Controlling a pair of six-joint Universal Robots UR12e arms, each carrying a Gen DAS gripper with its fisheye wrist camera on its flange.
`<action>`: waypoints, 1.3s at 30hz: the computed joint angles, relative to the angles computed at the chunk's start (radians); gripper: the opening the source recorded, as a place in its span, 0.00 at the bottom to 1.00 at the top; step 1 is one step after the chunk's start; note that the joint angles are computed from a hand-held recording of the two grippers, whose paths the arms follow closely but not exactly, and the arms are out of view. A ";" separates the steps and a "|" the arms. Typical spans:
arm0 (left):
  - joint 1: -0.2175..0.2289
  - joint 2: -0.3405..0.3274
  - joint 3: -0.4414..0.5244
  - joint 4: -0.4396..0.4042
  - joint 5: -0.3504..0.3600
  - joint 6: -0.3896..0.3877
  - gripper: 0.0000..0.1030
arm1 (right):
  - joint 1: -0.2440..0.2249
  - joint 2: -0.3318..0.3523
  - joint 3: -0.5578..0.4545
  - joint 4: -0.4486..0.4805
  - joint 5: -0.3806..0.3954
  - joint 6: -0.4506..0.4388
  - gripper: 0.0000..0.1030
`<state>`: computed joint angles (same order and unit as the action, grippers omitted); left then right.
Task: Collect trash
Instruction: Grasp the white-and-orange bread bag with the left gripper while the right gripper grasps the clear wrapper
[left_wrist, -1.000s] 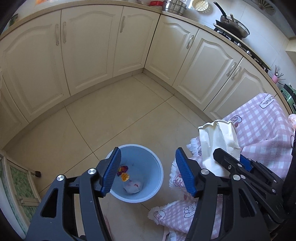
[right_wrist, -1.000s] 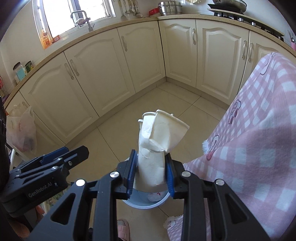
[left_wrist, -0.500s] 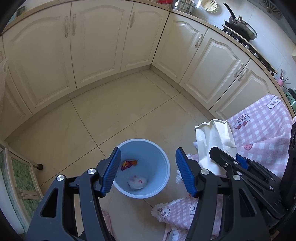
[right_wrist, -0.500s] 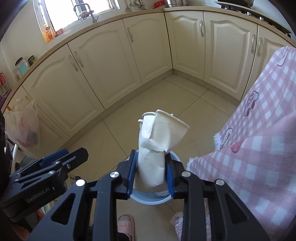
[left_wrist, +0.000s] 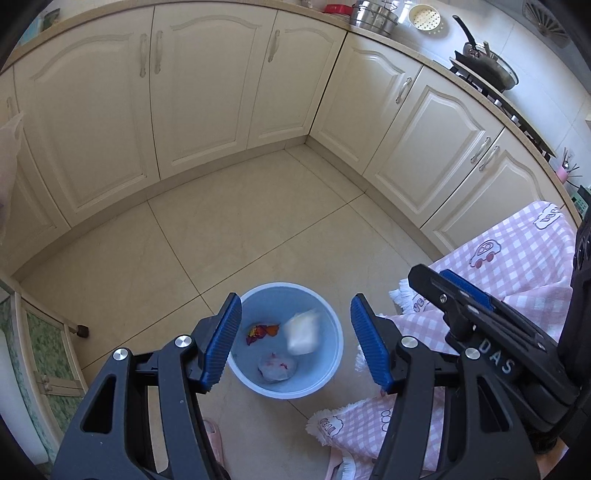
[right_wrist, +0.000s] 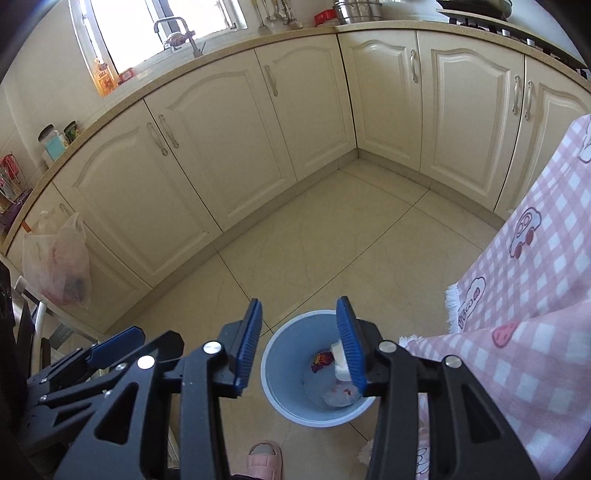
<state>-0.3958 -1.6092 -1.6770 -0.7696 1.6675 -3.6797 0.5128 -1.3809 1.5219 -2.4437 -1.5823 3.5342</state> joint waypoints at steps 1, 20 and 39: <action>-0.002 0.001 0.002 0.001 0.000 0.001 0.57 | 0.002 -0.006 0.003 -0.002 -0.008 -0.002 0.41; -0.152 0.034 0.096 0.110 0.053 0.108 0.60 | 0.026 -0.239 0.114 -0.103 -0.284 -0.008 0.45; -0.313 -0.129 0.309 0.085 -0.012 0.279 0.62 | -0.185 -0.550 0.333 -0.046 -0.438 0.150 0.51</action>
